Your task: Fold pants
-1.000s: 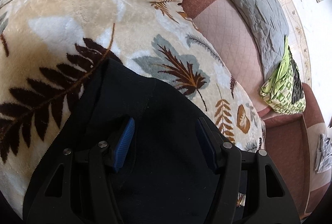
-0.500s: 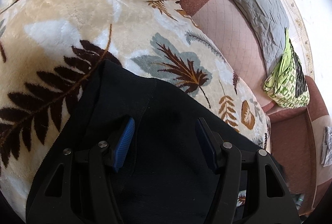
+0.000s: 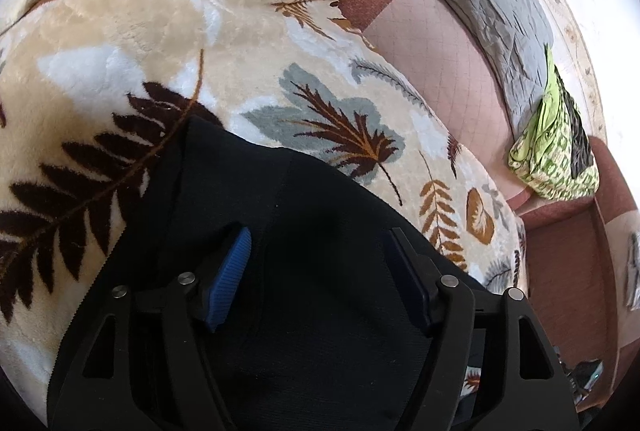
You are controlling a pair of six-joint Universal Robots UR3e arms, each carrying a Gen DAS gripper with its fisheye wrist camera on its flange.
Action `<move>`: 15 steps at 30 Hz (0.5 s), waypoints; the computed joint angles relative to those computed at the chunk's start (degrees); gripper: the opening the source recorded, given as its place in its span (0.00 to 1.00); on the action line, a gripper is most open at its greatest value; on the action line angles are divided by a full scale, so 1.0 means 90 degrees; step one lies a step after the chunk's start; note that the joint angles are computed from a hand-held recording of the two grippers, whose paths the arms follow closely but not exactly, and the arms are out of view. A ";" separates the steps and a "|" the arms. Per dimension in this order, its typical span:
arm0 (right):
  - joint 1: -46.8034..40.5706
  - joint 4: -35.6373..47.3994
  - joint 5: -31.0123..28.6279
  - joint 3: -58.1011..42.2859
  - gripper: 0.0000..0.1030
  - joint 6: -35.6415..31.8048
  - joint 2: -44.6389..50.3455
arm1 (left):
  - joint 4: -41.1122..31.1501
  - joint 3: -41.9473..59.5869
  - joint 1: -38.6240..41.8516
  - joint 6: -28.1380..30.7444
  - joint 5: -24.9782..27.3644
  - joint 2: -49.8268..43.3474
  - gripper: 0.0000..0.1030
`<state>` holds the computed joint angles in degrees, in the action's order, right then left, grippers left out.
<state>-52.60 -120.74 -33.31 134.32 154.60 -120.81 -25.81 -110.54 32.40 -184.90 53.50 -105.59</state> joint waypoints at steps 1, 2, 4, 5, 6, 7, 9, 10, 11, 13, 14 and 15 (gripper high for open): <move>0.0446 -0.0472 -0.0360 -0.0119 0.01 0.0215 0.0378 | 0.0037 -0.0047 0.0057 0.0010 -0.0103 0.0018 0.67; 0.1041 -0.0985 -0.1013 -0.0345 0.01 0.0539 0.0964 | -0.0109 -0.0057 0.0214 0.0070 -0.0416 0.0073 0.66; 0.1909 -0.1727 -0.2427 -0.0667 0.02 0.1301 0.1782 | 0.0058 -0.0402 0.0716 0.0102 -0.1154 0.0461 0.65; 0.2123 -0.1565 -0.2893 -0.0876 0.02 0.1481 0.2224 | 0.0436 -0.0742 0.1033 0.0008 -0.1467 0.0777 0.65; 0.2131 -0.1373 -0.3034 -0.0947 0.01 0.1604 0.2400 | 0.0809 -0.1215 0.1537 -0.0017 -0.1891 0.1303 0.65; 0.1920 -0.1338 -0.2773 -0.0847 0.01 0.1652 0.2411 | 0.0919 -0.1563 0.1986 0.0099 -0.2255 0.1756 0.66; 0.1611 -0.1236 -0.2396 -0.0741 0.02 0.1693 0.2305 | 0.0679 -0.2205 0.2975 0.0574 -0.2780 0.2821 0.67; 0.1559 -0.1158 -0.2415 -0.0679 0.02 0.1619 0.2213 | 0.0402 -0.2468 0.3442 0.0839 -0.2975 0.3298 0.67; 0.1531 -0.1064 -0.2408 -0.0682 0.02 0.1531 0.2252 | 0.0067 -0.2558 0.3710 0.1023 -0.3109 0.3534 0.67; 0.1413 -0.0850 -0.2351 -0.0659 0.02 0.1402 0.2121 | -0.1065 -0.2391 0.3989 0.1521 -0.3213 0.3686 0.67; 0.1481 -0.0918 -0.2420 -0.0659 0.02 0.1398 0.2151 | -0.1504 -0.2229 0.3943 0.1762 -0.3154 0.3604 0.67; 0.1328 -0.0698 -0.2433 -0.0588 0.02 0.1135 0.1973 | -0.1681 -0.2100 0.3819 0.1876 -0.3022 0.3506 0.67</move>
